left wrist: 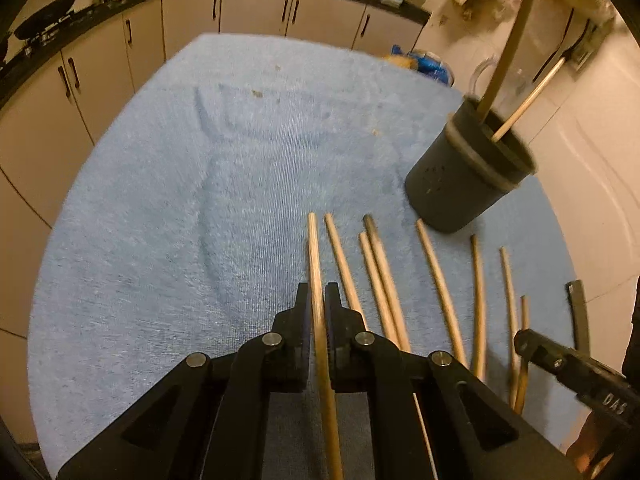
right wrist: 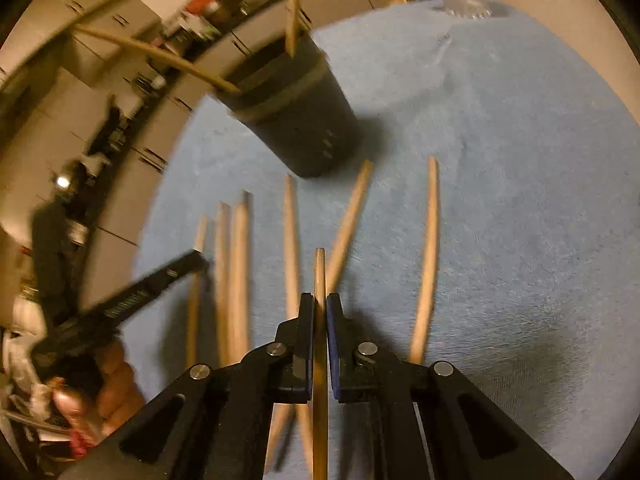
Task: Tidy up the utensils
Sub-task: 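Close the left tool on a chopstick while the right tool grasps another chopstick, then raise both held chopsticks upright and carry them over the black holder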
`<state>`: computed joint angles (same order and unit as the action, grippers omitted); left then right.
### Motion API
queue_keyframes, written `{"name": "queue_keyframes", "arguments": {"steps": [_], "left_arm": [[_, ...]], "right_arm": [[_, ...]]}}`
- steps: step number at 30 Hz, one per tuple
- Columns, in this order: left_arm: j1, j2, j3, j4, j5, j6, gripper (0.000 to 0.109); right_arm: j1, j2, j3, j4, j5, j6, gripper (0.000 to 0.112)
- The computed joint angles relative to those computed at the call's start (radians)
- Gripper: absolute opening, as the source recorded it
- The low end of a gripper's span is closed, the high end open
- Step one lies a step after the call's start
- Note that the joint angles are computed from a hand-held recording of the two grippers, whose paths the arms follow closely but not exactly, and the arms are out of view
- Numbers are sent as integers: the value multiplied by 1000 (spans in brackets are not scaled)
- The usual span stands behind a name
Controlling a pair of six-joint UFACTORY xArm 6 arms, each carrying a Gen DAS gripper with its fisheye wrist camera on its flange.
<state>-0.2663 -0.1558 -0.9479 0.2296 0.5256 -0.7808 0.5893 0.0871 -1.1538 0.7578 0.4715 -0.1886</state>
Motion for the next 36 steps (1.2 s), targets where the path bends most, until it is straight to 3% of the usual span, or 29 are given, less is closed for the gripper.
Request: {"name": "queue_keyframes", "arguments": {"steps": [7, 12, 16, 21, 36], "left_arm": [[-27, -132, 57, 169, -60, -142, 6], [-64, -190, 52, 293, -56, -229, 6], [-77, -214, 47, 334, -63, -261, 6], [-87, -233, 37, 349, -53, -271, 6], [-116, -228, 12, 397, -40, -302, 6]], "right_arm": [[54, -100, 67, 207, -198, -234, 6], [107, -154, 87, 448, -350, -508, 7], [129, -186, 64, 715, -412, -805, 7], [139, -225, 45, 921, -449, -1037, 6], [105, -275, 58, 1069, -417, -1163, 6]]}}
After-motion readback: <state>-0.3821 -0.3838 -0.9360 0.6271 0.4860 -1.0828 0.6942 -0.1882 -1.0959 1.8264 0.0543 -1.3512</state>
